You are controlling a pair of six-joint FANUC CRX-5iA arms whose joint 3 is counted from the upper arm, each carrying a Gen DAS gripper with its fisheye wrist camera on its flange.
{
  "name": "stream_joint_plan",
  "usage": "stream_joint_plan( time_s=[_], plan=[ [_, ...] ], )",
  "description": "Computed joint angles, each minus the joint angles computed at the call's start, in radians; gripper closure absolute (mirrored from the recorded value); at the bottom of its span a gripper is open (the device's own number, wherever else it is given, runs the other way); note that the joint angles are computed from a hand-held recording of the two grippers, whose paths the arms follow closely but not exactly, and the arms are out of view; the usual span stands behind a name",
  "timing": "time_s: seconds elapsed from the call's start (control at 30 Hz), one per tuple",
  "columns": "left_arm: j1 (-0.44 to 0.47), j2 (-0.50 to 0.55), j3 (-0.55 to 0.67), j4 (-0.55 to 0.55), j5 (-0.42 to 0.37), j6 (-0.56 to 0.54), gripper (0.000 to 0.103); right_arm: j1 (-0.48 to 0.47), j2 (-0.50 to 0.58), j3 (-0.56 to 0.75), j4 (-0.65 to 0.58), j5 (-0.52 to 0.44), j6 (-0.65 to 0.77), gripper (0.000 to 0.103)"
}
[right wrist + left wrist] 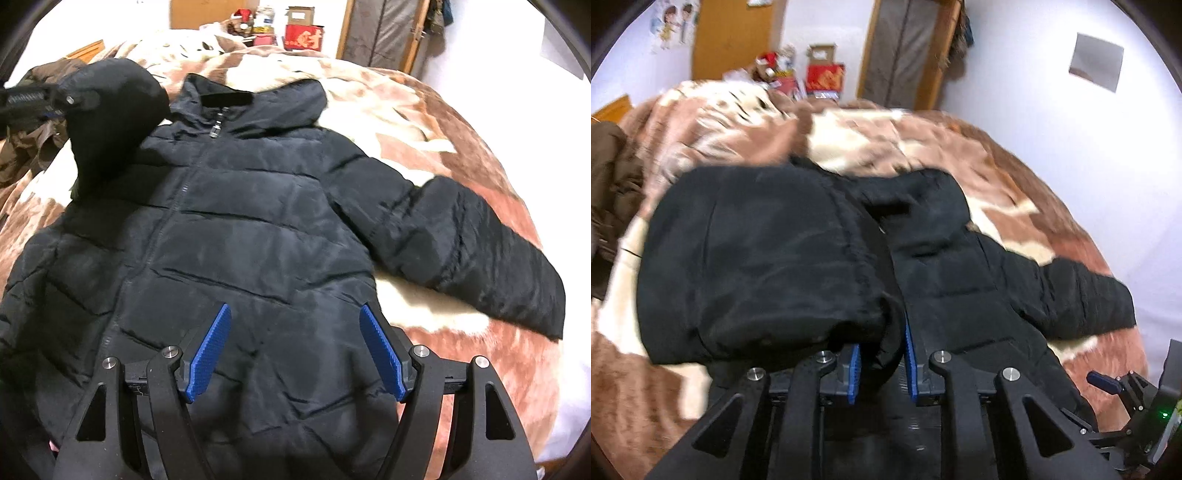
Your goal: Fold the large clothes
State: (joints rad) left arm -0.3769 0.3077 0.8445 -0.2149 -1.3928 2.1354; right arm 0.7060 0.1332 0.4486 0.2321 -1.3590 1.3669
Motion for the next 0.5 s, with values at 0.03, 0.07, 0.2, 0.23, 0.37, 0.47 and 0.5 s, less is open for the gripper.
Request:
stream_joint_plan(
  time_s=[0.03, 0.07, 0.2, 0.23, 0.37, 0.47, 0.5],
  plan=[
    [-0.002, 0.015, -0.003, 0.018, 0.012, -0.002, 0.079, -0.008, 0.002, -0.003, -0.005, 0.0, -0.001, 0.031],
    [-0.005, 0.026, -0.011, 0.04, 0.028, -0.004, 0.076, -0.016, 0.003, -0.005, -0.011, -0.001, -0.001, 0.031],
    [0.0, 0.052, -0.077, 0.17, 0.13, -0.013, 0.033, -0.042, -0.003, -0.027, -0.029, 0.01, 0.003, 0.031],
    [0.0, 0.054, -0.089, 0.192, 0.154, -0.016, 0.031, -0.048, -0.003, -0.028, -0.034, 0.011, 0.005, 0.031],
    [0.004, 0.059, -0.116, 0.293, 0.21, -0.055, 0.026, -0.068, 0.002, -0.025, -0.045, 0.015, -0.001, 0.031],
    [0.006, 0.024, -0.163, 0.341, 0.27, -0.107, 0.016, -0.079, 0.008, -0.014, -0.051, 0.024, -0.006, 0.031],
    [0.009, 0.008, -0.179, 0.351, 0.287, -0.12, 0.015, -0.081, 0.009, -0.011, -0.053, 0.026, -0.011, 0.031]
  ],
)
